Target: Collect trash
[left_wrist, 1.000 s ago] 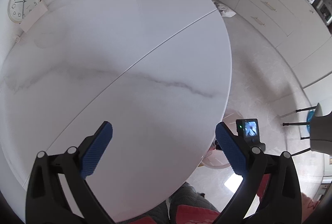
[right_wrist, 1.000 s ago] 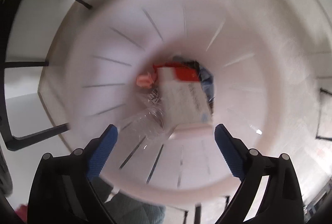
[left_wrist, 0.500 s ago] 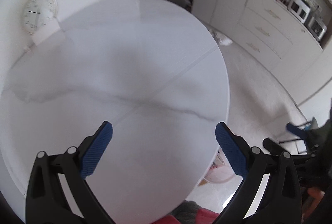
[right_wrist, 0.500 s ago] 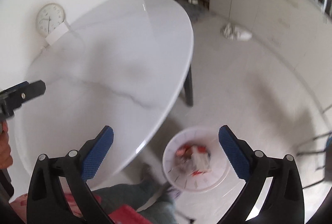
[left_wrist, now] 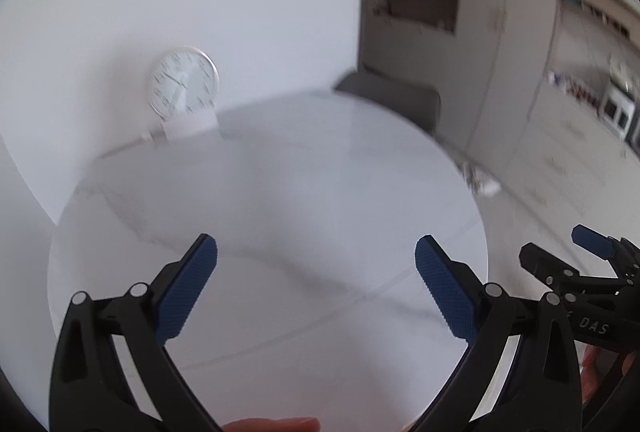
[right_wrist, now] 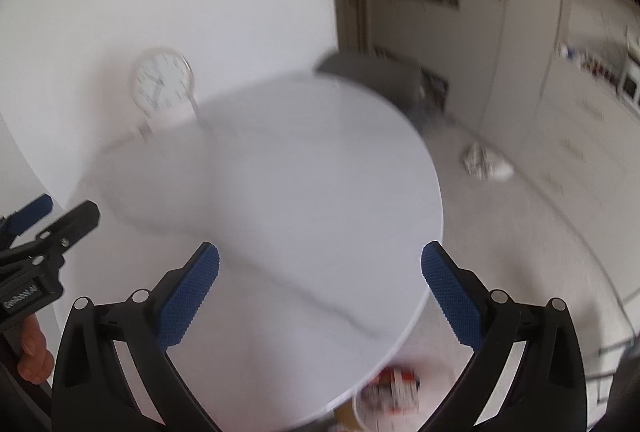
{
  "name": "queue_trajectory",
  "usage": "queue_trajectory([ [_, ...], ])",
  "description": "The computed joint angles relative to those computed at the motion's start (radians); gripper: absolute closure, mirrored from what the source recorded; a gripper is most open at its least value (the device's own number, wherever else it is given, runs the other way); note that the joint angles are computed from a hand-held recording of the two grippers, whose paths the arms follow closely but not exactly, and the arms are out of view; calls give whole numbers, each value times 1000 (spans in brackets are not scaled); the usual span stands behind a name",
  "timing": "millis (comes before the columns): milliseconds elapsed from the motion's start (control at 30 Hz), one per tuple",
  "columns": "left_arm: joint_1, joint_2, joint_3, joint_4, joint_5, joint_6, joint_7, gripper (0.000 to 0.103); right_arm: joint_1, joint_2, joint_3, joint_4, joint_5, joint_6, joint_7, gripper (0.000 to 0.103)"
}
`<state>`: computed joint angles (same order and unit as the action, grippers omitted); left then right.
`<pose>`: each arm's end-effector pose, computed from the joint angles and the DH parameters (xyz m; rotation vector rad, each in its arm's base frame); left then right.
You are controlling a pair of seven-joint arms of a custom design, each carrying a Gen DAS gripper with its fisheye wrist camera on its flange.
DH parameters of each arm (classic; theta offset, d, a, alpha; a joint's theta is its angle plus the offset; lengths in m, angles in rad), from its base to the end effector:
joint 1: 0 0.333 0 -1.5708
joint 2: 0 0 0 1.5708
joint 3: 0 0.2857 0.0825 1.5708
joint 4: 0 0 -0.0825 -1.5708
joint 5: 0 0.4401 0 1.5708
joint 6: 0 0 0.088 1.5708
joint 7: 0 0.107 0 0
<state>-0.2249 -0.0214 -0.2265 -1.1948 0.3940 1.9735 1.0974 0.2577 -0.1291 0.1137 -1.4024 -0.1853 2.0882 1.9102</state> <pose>0.5376 -0.2361 0.8597 -1.7030 1.6714 -0.7905 0.5413 0.2082 0.8259 -1.7507 1.6493 -0.6688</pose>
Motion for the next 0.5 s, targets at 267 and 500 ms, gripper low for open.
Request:
queue_trajectory([
  [267,-25,62,4,168,170,-41,-93,8,26,45,8,126,-44,77,-33,2],
  [500,-39,72,10,192,165,-88,-104,8,34,32,3,115,-13,77,-61,2],
])
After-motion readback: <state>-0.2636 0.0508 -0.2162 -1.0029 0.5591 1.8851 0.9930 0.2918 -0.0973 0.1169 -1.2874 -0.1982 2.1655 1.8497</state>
